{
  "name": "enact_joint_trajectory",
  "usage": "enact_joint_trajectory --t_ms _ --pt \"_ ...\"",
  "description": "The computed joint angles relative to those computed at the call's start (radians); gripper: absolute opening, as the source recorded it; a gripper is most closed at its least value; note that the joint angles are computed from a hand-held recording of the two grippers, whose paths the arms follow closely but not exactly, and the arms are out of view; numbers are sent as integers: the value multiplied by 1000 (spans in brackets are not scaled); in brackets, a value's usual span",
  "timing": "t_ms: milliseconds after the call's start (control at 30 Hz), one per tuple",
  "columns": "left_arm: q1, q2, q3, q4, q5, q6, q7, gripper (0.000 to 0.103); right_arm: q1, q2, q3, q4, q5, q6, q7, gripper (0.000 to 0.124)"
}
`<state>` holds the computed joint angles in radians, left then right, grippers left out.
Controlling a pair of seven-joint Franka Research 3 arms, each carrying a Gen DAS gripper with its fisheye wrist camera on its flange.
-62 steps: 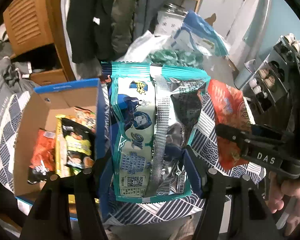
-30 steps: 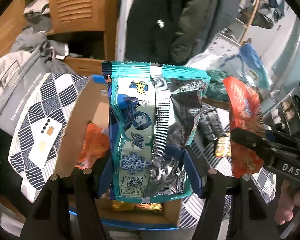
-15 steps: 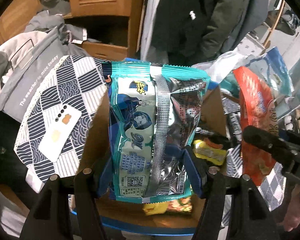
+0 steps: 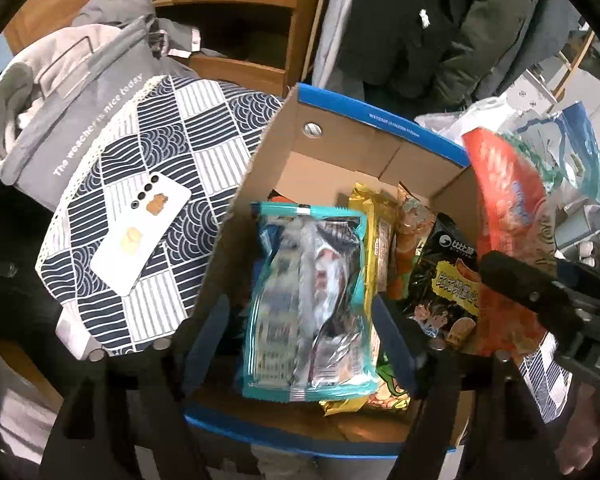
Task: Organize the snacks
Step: 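Carry both held packets into the cardboard box and open both tools, then withdraw both tools from the box toward the black packet and stick pack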
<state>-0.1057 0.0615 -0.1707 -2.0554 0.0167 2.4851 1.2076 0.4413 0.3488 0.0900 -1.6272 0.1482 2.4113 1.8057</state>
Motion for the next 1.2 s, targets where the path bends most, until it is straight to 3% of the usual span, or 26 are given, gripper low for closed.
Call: enact_joint_trajectory --t_ms 500,1200 --pt "5 -60 13 -39 7 7 5 77 9 1 5 9 15 -1 2 71" --pt "-44 -29 -21 30 -19 -20 32 77 -41 -133 -22 -169 -47 58 68 75"
